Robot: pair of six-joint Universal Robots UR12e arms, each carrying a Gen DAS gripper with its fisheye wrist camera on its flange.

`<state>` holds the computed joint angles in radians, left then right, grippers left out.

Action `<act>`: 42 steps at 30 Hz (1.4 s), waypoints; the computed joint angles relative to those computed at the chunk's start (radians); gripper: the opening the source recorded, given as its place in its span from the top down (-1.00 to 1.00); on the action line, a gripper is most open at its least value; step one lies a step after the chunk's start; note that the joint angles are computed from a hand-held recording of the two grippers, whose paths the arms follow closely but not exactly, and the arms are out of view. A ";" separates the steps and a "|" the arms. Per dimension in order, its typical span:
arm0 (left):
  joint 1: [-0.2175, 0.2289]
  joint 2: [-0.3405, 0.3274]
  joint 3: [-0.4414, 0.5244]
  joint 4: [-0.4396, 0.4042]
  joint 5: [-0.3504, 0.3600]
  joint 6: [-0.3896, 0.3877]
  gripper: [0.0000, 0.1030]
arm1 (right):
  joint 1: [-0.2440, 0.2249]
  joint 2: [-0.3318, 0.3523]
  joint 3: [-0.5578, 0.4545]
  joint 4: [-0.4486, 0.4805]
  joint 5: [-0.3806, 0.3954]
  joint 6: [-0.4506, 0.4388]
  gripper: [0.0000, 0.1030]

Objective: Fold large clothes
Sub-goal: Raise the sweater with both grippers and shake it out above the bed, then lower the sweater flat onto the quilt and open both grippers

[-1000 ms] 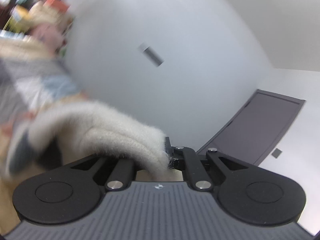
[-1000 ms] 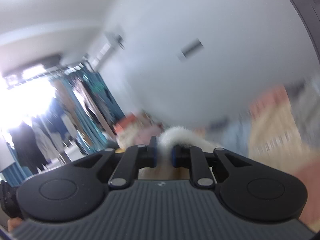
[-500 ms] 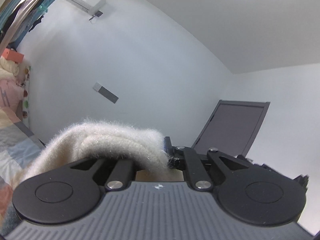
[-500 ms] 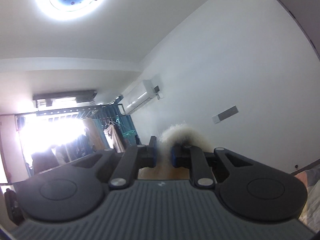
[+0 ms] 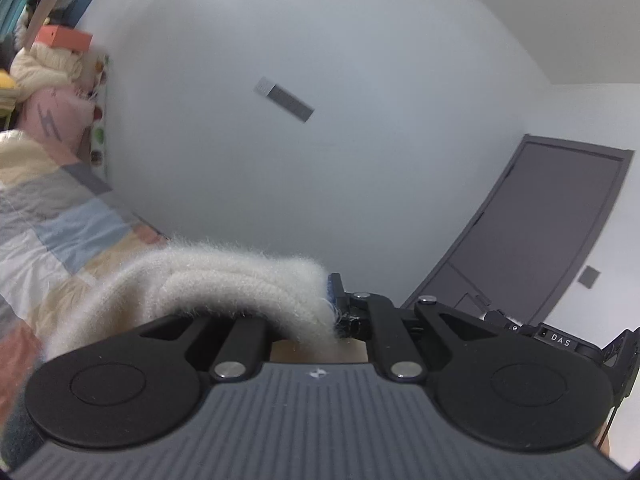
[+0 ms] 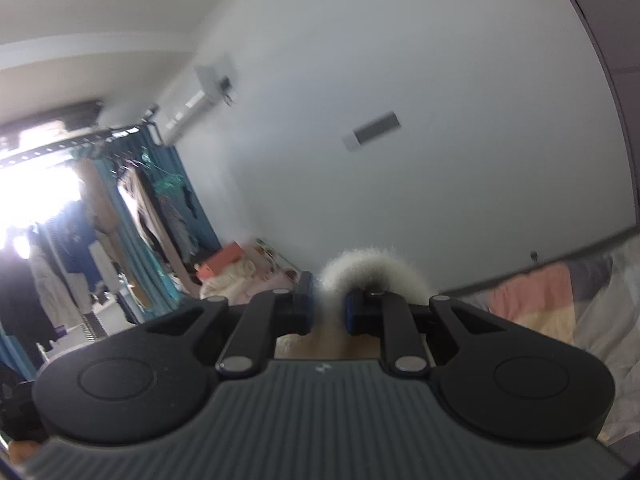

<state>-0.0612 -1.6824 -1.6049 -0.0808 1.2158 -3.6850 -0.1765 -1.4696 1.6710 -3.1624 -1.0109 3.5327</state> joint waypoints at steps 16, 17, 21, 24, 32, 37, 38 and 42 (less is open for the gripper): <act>0.028 -0.560 0.422 -0.278 0.038 0.085 0.79 | 0.091 0.464 -0.282 0.130 -0.151 -0.144 0.64; 0.028 -0.578 0.432 -0.294 0.043 0.095 0.79 | 0.095 0.477 -0.286 0.141 -0.157 -0.157 0.64; 0.031 -0.606 0.417 -0.284 0.049 0.101 0.79 | 0.100 0.504 -0.286 0.179 -0.176 -0.166 0.61; 0.034 -0.605 0.402 -0.261 0.044 0.084 0.77 | 0.092 0.512 -0.294 0.208 -0.148 -0.154 0.61; 0.021 -0.568 0.393 -0.334 0.075 0.076 0.69 | 0.093 0.537 -0.318 0.238 -0.159 -0.206 0.57; 0.021 -0.551 0.386 -0.353 0.041 0.092 -0.15 | 0.088 0.527 -0.309 0.229 -0.121 -0.202 0.17; 0.020 -0.545 0.384 -0.368 0.034 0.108 -0.17 | 0.087 0.523 -0.303 0.221 -0.109 -0.206 0.16; 0.013 -0.506 0.334 -0.350 0.045 0.123 -0.17 | 0.090 0.491 -0.264 0.202 -0.106 -0.214 0.06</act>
<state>-0.0481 -2.1884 -1.2708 -0.4308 1.2609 -3.5623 -0.0869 -0.9782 1.4068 -2.9600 -1.1172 3.3184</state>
